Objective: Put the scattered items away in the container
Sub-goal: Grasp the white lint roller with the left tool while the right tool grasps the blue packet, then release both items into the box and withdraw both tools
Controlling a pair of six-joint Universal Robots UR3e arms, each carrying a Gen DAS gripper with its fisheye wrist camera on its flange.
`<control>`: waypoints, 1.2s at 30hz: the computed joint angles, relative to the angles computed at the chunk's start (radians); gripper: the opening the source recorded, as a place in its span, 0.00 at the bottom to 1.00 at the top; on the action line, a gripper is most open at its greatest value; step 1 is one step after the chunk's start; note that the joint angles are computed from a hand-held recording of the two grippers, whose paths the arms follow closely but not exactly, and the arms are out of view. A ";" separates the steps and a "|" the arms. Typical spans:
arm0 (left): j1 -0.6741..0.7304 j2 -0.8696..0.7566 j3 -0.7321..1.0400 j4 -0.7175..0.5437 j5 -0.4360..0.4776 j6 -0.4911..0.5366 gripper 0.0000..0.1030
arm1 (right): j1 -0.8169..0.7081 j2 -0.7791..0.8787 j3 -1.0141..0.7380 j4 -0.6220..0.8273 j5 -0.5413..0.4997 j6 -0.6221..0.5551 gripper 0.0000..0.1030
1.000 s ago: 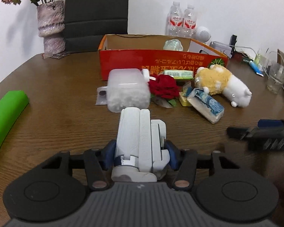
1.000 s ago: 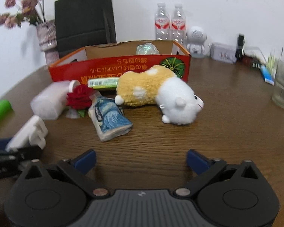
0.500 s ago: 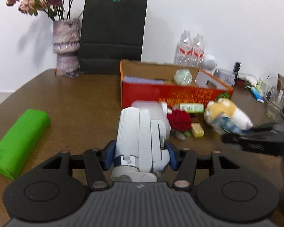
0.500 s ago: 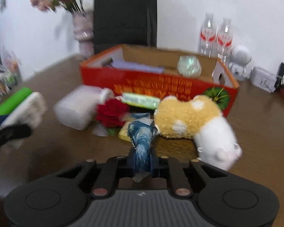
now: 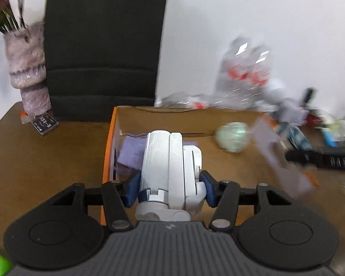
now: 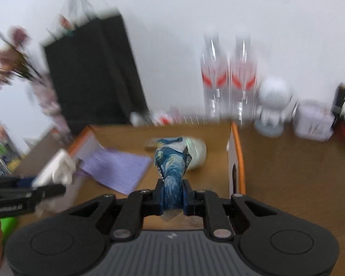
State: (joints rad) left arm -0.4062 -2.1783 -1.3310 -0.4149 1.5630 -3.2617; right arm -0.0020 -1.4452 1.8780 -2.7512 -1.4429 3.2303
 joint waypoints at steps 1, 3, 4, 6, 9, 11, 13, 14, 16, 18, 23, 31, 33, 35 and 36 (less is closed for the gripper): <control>-0.002 -0.065 0.090 -0.065 0.018 -0.004 0.54 | 0.024 0.075 -0.081 0.058 -0.048 0.019 0.13; -0.009 -0.147 0.184 -0.129 0.066 -0.014 0.54 | 0.058 0.182 -0.193 0.140 -0.113 0.045 0.13; -0.018 -0.171 0.195 -0.110 0.099 0.001 0.54 | 0.070 0.212 -0.214 0.161 -0.131 0.054 0.13; -0.038 -0.194 0.197 -0.070 0.160 0.032 0.54 | 0.074 0.246 -0.226 0.182 -0.138 0.078 0.14; -0.033 -0.187 0.194 -0.080 0.130 0.055 0.58 | 0.085 0.272 -0.233 0.179 -0.147 0.110 0.19; -0.023 -0.182 0.202 -0.092 0.108 0.049 0.67 | 0.098 0.270 -0.240 0.190 -0.158 0.165 0.44; -0.024 -0.149 0.155 -0.043 0.120 0.046 0.68 | 0.108 0.221 -0.199 0.168 -0.146 0.203 0.62; -0.022 -0.113 0.104 -0.004 0.114 0.051 0.74 | 0.119 0.191 -0.167 0.139 -0.154 0.213 0.68; -0.016 -0.031 0.005 0.050 0.097 0.068 0.85 | 0.148 0.119 -0.093 0.073 -0.189 0.223 0.75; -0.011 0.049 -0.068 0.067 0.104 0.096 0.94 | 0.161 0.049 -0.027 0.033 -0.206 0.223 0.81; -0.004 0.244 -0.245 0.073 0.154 0.025 1.00 | 0.214 -0.117 0.065 0.046 -0.297 0.264 0.84; -0.082 0.538 -0.927 0.645 0.261 0.006 1.00 | 0.490 -0.341 0.556 -0.440 -0.473 0.366 0.98; -0.133 0.550 -1.058 0.760 0.311 -0.008 1.00 | 0.617 -0.306 0.649 -0.579 -0.569 0.416 1.00; -0.189 0.538 -1.158 0.837 0.357 -0.050 1.00 | 0.761 -0.197 0.681 -0.687 -0.699 0.458 1.00; -0.214 0.532 -1.198 0.853 0.373 -0.083 1.00 | 0.815 -0.152 0.680 -0.692 -0.745 0.477 1.00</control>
